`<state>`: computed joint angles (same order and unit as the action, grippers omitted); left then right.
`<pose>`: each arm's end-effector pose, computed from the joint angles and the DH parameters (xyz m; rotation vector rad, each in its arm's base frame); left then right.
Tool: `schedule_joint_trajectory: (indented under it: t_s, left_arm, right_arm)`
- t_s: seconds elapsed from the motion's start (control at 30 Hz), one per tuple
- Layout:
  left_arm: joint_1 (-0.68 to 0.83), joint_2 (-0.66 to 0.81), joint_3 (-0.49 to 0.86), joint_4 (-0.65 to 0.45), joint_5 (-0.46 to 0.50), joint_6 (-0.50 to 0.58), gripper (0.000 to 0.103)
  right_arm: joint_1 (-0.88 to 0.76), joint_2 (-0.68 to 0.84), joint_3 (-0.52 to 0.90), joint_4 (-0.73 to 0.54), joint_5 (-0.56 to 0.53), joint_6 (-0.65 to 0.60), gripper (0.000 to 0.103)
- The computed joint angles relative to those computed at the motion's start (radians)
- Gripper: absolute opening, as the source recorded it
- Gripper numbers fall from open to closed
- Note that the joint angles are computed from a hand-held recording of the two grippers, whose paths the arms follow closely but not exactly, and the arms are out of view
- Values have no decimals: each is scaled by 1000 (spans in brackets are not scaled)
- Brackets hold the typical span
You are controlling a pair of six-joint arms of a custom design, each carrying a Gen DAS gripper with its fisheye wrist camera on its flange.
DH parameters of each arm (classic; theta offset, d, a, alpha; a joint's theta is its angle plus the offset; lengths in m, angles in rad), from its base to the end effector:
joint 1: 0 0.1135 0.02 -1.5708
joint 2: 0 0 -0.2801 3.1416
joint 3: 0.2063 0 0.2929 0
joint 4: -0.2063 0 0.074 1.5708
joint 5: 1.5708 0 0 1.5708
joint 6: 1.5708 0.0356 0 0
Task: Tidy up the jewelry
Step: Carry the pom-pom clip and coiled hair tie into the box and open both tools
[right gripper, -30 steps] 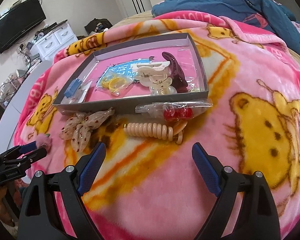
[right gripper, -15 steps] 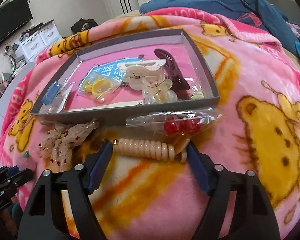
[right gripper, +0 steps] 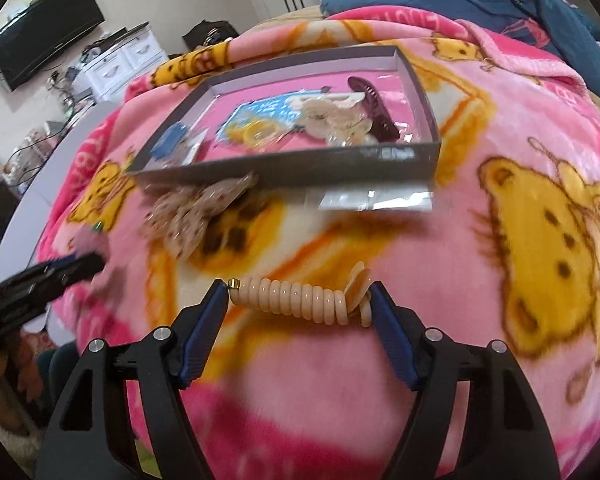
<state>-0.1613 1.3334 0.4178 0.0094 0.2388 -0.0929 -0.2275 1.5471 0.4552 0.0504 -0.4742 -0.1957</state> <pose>0.2388 -0.0474 0.1095 0.1876 2.4778 -0.4041 0.2492 -0.0410 0.0755 -0.1237 2.4974 0.4475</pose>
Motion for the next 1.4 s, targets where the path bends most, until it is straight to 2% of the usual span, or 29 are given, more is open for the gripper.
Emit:
schedule_joint_trajectory:
  t_s: [0.27, 0.5, 0.8, 1.4]
  left_arm:
    - [-35, -75, 22, -50, -27, -18, 26]
    - [-54, -110, 64, -85, -49, -25, 26]
    - [-89, -78, 153, -99, -75, -31, 26]
    - [-128, 93, 307, -63, -95, -42, 26]
  right_arm:
    - [-56, -245, -66, -120, -71, -60, 71]
    - [-71, -346, -37, -157, -117, -54, 71]
    - [-86, -321, 28, -128, -138, -28, 71]
    - [-111, -184, 125, 21, -67, 25, 71]
